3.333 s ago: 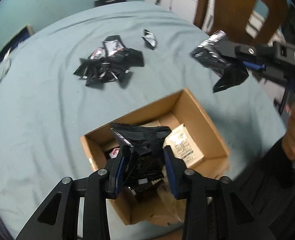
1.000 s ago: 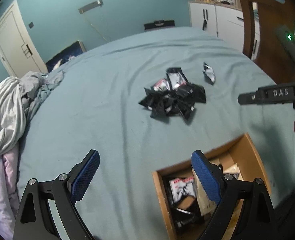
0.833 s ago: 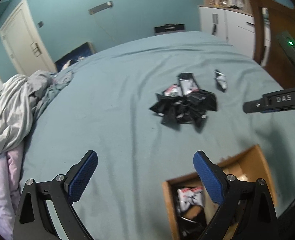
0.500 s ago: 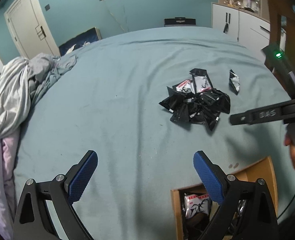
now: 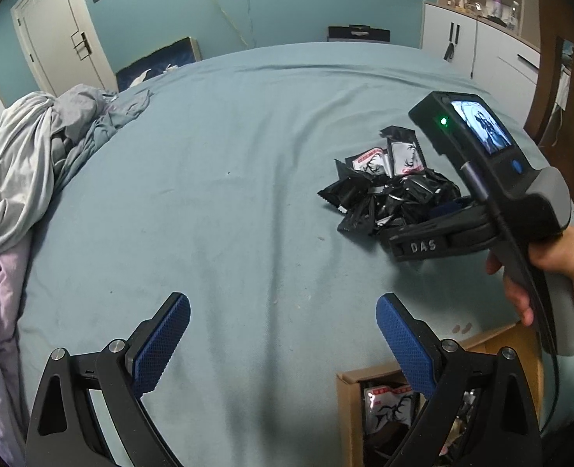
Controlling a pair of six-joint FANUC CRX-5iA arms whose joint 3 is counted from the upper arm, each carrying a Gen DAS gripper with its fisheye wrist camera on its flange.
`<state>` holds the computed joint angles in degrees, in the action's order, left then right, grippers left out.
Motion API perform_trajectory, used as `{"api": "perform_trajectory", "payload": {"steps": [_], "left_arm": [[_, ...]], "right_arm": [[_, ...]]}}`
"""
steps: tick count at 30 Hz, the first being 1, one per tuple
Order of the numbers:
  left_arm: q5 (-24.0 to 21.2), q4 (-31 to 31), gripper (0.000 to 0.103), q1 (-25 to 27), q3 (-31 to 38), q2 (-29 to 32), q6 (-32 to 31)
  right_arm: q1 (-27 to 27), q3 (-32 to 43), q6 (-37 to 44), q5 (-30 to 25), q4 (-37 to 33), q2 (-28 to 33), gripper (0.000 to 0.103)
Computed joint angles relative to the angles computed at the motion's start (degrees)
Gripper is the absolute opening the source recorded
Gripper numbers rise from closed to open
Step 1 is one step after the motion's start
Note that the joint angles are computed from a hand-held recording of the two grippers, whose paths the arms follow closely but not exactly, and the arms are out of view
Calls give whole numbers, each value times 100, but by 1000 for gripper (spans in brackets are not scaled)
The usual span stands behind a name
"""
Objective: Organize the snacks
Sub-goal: 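Grasp a black packet from the pile with the right gripper, then carry the black packet to the box with the right gripper while the left gripper grasps a black packet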
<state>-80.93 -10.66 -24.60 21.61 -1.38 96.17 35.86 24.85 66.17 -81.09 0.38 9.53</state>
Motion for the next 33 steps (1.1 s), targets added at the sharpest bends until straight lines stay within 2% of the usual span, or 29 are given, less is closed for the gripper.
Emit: {"api": "perform_trajectory", "payload": {"steps": [4, 7, 12, 16, 20, 22, 25, 27, 29, 33], "left_arm": [[-16, 20, 98, 3, -9, 43, 23], [-28, 111, 98, 13, -33, 58, 22], [0, -133, 98, -98, 3, 40, 4], [-245, -101, 98, -125, 339, 297, -221], [-932, 20, 98, -225, 1233, 1093, -603], [-1340, 154, 98, -280, 1831, 1638, -636], [-1667, 7, 98, -479, 2544, 2246, -592], [-1966, -51, 98, -583, 3122, 2747, -580], [-2387, 38, 98, -614, 3755, 3312, -493], [-2904, 134, 98, -649, 4452, 3990, -405]], "right_arm": [[-143, -45, -203, 58, -261, -139, 49], [-275, -230, -377, 197, -481, -492, 49], [-103, -721, -1092, 196, -236, -1256, 49], [193, -1339, -1988, 369, 194, -2094, 49], [772, -2297, -3151, 744, 807, -3222, 49], [1292, -2786, -3904, 744, 1381, -3684, 49], [1394, -3232, -4486, 865, 1607, -4107, 49], [1220, -3276, -4495, 934, 1488, -4103, 49], [934, -3169, -4228, 999, 1360, -3850, 49], [459, -2909, -3686, 1058, 1035, -3382, 49]]}}
